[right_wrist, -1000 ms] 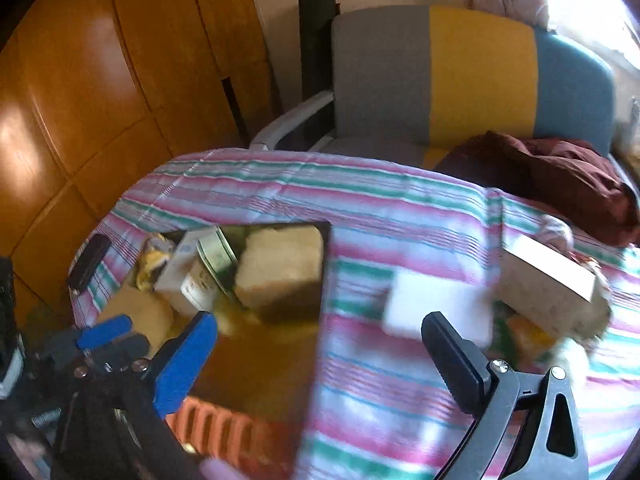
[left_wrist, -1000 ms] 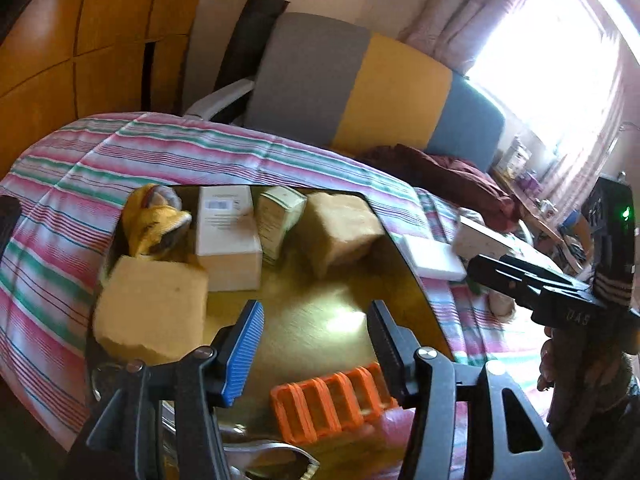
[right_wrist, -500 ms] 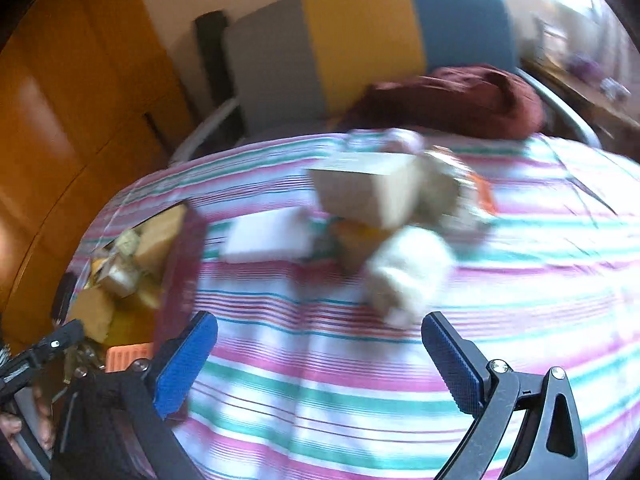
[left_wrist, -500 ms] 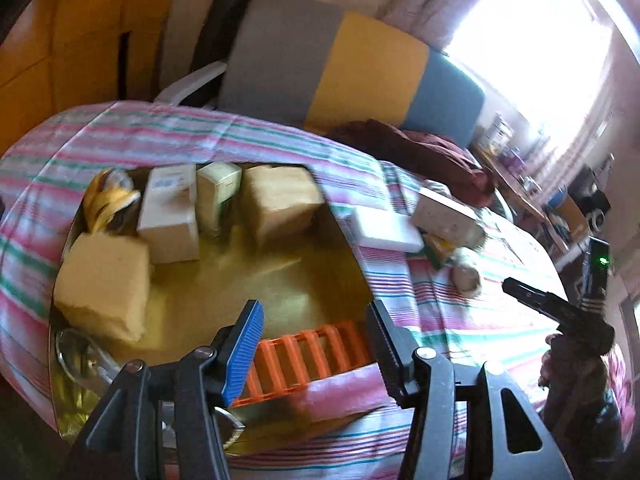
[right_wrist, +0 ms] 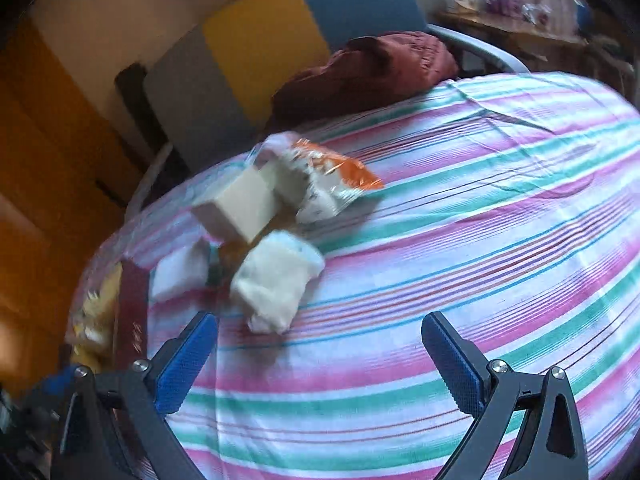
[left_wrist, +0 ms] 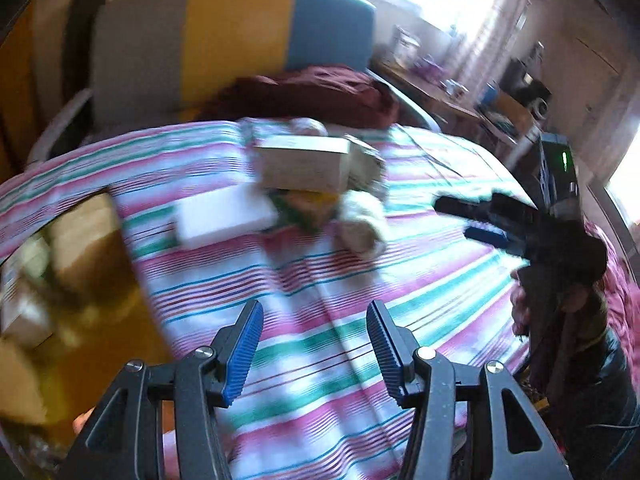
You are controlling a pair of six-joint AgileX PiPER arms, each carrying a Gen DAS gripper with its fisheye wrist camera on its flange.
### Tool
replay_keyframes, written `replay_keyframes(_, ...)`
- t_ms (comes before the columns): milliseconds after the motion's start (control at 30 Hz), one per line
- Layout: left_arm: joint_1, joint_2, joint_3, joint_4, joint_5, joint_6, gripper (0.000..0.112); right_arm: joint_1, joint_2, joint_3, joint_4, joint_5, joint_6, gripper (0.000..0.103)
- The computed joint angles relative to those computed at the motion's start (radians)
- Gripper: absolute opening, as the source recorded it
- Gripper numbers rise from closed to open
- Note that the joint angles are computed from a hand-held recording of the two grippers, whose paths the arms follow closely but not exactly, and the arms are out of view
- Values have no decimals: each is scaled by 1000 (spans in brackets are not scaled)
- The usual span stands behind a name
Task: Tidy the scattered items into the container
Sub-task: 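Move both tools back to the items on the table, then grasp the beige knit sock with the left tool while the right tool grasps the orange snack packet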
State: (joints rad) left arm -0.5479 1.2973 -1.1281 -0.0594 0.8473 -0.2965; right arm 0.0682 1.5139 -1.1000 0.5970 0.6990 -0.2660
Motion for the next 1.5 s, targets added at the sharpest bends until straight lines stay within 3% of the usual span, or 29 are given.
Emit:
replay_keyframes(167,-53,157,-112,-26,-28,35,54,-45,64,-128,17,86,5,103)
replay_keyframes(433,-52,318,-219,-65,-58,85,54,-19,298,-517,-79,282,-82,103)
replay_keyframes(933,-8,519,-362,-141,-98,195,54,53,688,-1013,-205,441,-199,103)
replay_keyframes(1100,-7,557,-384,-163,-120,216,54,64,753,-1090,-203,462,-225,96)
replay_keyframes(1267,-13,551,-353,-163,-168,211,51,78,774,-1097,-241,466,-242,76)
replay_keyframes(1500,-10,450,-213,-177,-212,195,50,71,773,-1104,-268,474,-208,72)
